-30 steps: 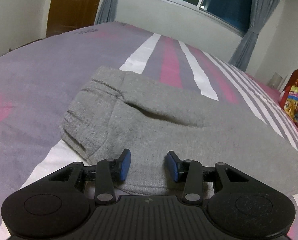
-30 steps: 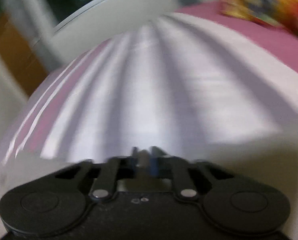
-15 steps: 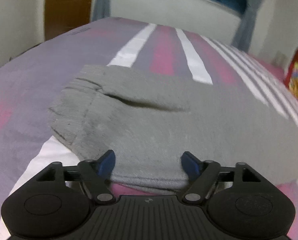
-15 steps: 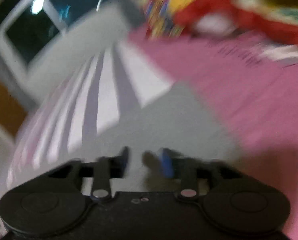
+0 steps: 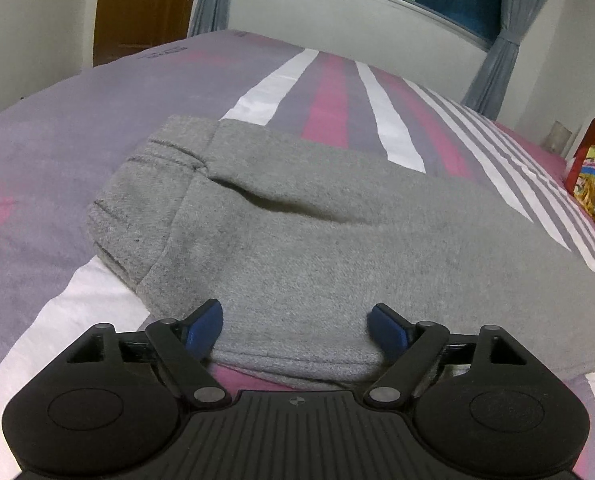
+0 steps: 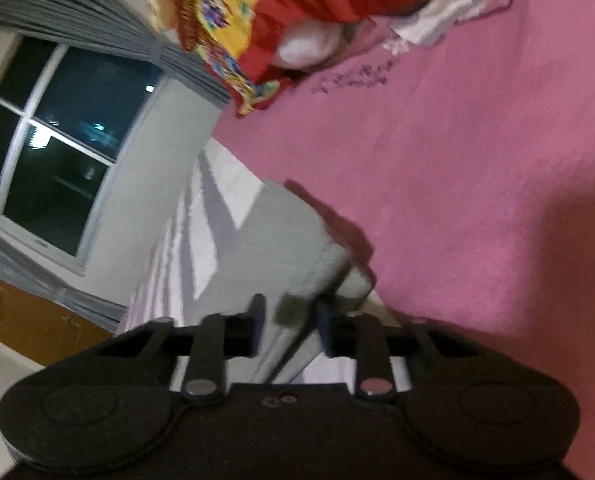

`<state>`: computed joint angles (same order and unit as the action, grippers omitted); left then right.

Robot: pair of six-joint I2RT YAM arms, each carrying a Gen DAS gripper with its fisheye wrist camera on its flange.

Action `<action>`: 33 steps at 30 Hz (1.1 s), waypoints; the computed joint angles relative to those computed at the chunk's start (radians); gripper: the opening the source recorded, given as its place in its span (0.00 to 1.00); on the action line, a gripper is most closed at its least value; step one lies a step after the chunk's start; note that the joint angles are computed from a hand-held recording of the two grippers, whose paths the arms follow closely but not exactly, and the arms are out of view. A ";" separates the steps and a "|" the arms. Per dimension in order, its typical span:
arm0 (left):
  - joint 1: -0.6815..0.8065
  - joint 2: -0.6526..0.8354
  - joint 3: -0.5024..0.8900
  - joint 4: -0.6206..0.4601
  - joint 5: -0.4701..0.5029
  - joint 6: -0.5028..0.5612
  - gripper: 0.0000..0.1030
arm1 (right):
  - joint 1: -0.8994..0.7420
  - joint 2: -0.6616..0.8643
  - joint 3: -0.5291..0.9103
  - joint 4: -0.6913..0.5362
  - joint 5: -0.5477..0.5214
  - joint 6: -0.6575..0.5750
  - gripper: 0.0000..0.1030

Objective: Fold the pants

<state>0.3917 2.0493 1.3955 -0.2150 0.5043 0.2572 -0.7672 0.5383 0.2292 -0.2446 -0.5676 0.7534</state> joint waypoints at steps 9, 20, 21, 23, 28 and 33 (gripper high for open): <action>-0.001 0.000 -0.003 0.001 -0.004 0.007 0.79 | 0.032 -0.091 -0.026 -0.063 0.070 -0.009 0.07; -0.007 -0.001 -0.024 0.031 -0.003 -0.003 0.84 | -0.183 -0.493 -0.047 -0.353 -0.135 0.093 0.99; -0.007 0.000 -0.023 0.029 -0.001 -0.001 0.84 | -0.215 -0.511 -0.065 -0.340 -0.171 0.119 1.00; -0.004 0.001 -0.023 0.029 0.005 0.003 0.84 | -0.194 -0.487 -0.085 -0.270 -0.173 0.152 1.00; -0.002 -0.001 -0.028 0.035 0.007 0.003 0.84 | -0.076 -0.386 -0.135 -0.078 -0.078 0.241 0.75; -0.003 0.000 -0.029 0.038 0.007 0.000 0.85 | -0.021 -0.005 -0.046 0.085 -0.068 0.209 0.70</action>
